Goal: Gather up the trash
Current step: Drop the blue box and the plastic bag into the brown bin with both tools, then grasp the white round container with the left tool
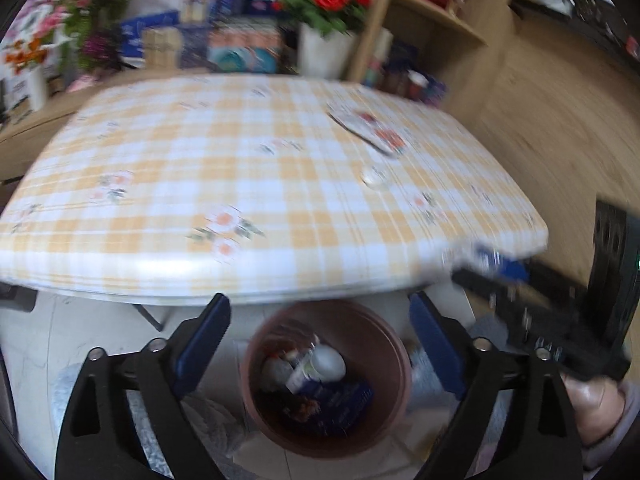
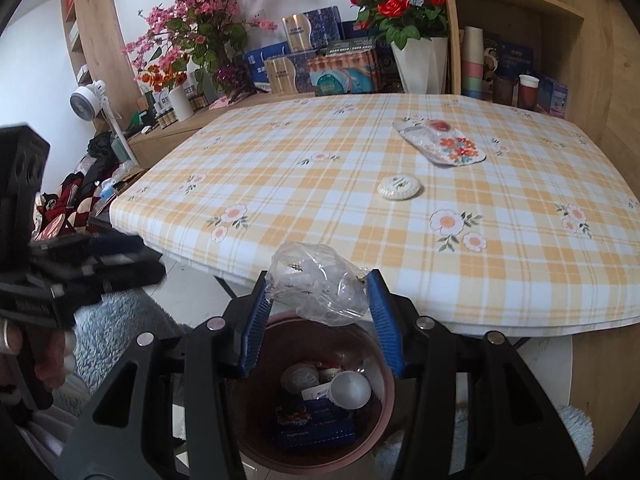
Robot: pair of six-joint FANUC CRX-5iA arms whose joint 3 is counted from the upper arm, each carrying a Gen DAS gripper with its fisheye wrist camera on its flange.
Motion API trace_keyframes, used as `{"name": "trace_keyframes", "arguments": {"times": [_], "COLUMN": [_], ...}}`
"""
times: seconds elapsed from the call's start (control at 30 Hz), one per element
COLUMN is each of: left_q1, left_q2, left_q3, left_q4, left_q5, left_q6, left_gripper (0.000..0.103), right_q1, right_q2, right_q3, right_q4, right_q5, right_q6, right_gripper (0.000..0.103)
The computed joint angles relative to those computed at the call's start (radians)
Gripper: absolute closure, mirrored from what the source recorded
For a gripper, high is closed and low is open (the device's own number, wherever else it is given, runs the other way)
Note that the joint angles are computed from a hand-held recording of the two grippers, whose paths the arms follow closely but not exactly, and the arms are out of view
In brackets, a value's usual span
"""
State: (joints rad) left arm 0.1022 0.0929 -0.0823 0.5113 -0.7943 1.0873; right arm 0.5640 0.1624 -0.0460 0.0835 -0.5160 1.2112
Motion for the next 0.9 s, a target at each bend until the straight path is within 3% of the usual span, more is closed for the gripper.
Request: {"name": "trace_keyframes", "arguments": {"times": [0.2, 0.53, 0.57, 0.6, 0.67, 0.8, 0.9], "left_q1": [0.015, 0.016, 0.015, 0.014, 0.010, 0.002, -0.001], "left_q2": [-0.085, -0.112, -0.115, -0.116, -0.116, -0.114, -0.105], "left_q3": [-0.105, -0.148, -0.157, -0.163, -0.171, -0.172, -0.165], "left_q4": [-0.030, -0.110, -0.104, -0.094, -0.084, -0.093, -0.100], "left_q5": [0.175, 0.244, 0.248, 0.250, 0.250, 0.252, 0.241], "left_q6": [0.095, 0.192, 0.189, 0.179, 0.159, 0.143, 0.142], "left_gripper": [0.007, 0.006, 0.006, 0.006, 0.006, 0.006, 0.006], "right_q1": [0.020, 0.028, 0.024, 0.023, 0.028, 0.034, 0.025], "right_q2": [0.014, 0.020, 0.020, 0.015, 0.001, -0.021, -0.018], "right_q3": [0.002, 0.002, 0.004, -0.005, -0.042, -0.141, -0.168], "right_q4": [-0.035, -0.056, -0.070, -0.069, -0.017, 0.215, 0.318], "right_q5": [-0.034, -0.037, -0.032, -0.014, 0.038, 0.140, 0.147], "right_q6": [0.037, 0.050, 0.057, 0.047, -0.014, -0.262, -0.386], "right_gripper": [0.053, 0.050, 0.045, 0.031, 0.016, 0.007, 0.006]}}
